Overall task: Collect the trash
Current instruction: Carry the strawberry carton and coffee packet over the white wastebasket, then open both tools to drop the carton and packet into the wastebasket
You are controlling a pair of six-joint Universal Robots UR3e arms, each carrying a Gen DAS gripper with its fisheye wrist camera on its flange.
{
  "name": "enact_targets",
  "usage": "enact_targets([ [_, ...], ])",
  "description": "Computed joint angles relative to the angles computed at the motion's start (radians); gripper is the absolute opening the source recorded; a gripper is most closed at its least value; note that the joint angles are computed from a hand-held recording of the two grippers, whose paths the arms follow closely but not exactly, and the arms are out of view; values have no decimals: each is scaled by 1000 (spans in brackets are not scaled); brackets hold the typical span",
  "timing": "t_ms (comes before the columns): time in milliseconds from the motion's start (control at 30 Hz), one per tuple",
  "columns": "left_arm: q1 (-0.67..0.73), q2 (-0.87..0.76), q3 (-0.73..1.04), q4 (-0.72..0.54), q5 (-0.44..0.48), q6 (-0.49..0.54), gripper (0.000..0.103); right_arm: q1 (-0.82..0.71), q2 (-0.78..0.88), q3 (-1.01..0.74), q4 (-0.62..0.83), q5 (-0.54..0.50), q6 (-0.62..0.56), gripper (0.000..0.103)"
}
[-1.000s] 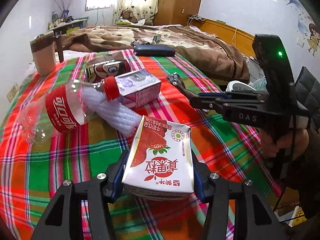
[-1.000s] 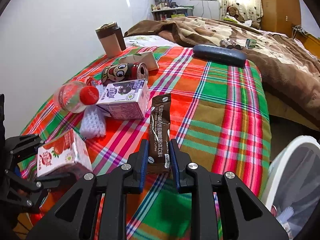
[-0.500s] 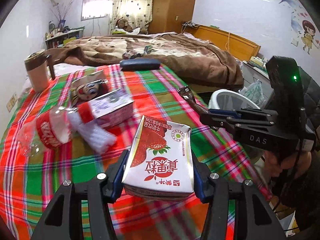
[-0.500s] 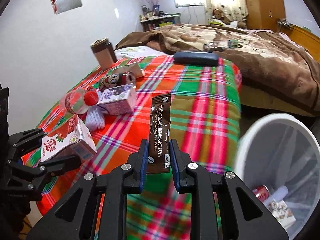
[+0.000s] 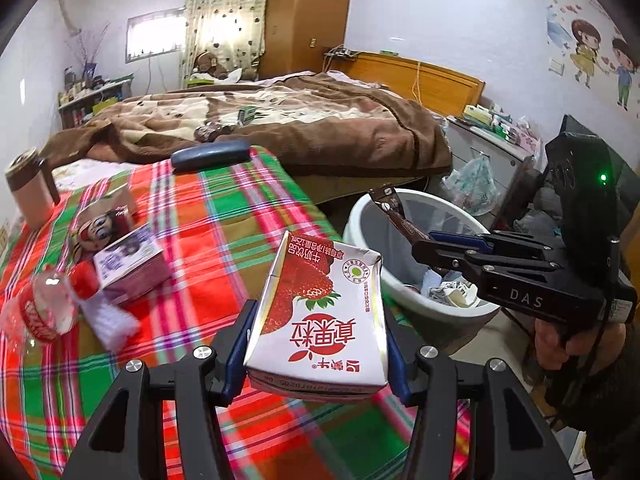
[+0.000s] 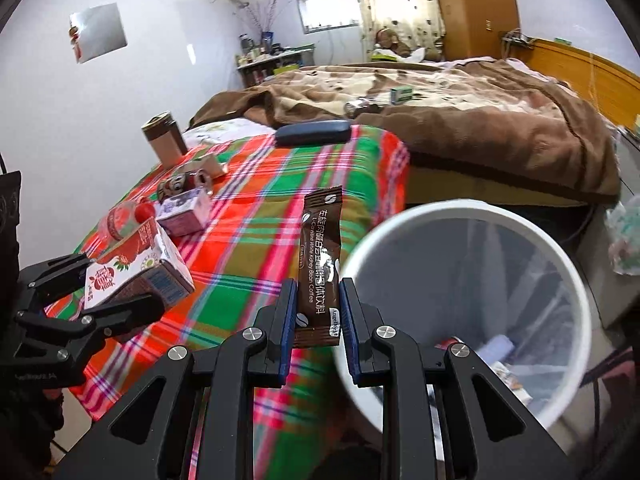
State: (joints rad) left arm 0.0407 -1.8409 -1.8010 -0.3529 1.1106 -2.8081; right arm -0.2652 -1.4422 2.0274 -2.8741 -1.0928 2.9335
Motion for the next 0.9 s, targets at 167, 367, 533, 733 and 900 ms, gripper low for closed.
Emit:
enact_targets([
  [167, -74, -50, 73, -3, 24, -37, 56, -59, -40, 47, 1, 0, -21, 22],
  [367, -163, -137, 206, -36, 46, -70, 56, -108, -45, 59, 15, -42, -13, 22],
  [533, -244, -237, 353, -78, 60, -98, 56, -134, -32, 58, 27, -86, -19, 22],
  [733, -318, -353, 516, -145, 92, -113, 56, -178, -18, 67, 26, -104, -21, 22],
  [900, -348, -421, 611, -185, 111, -128, 56, -199, 0, 52, 46, -110, -6, 22],
])
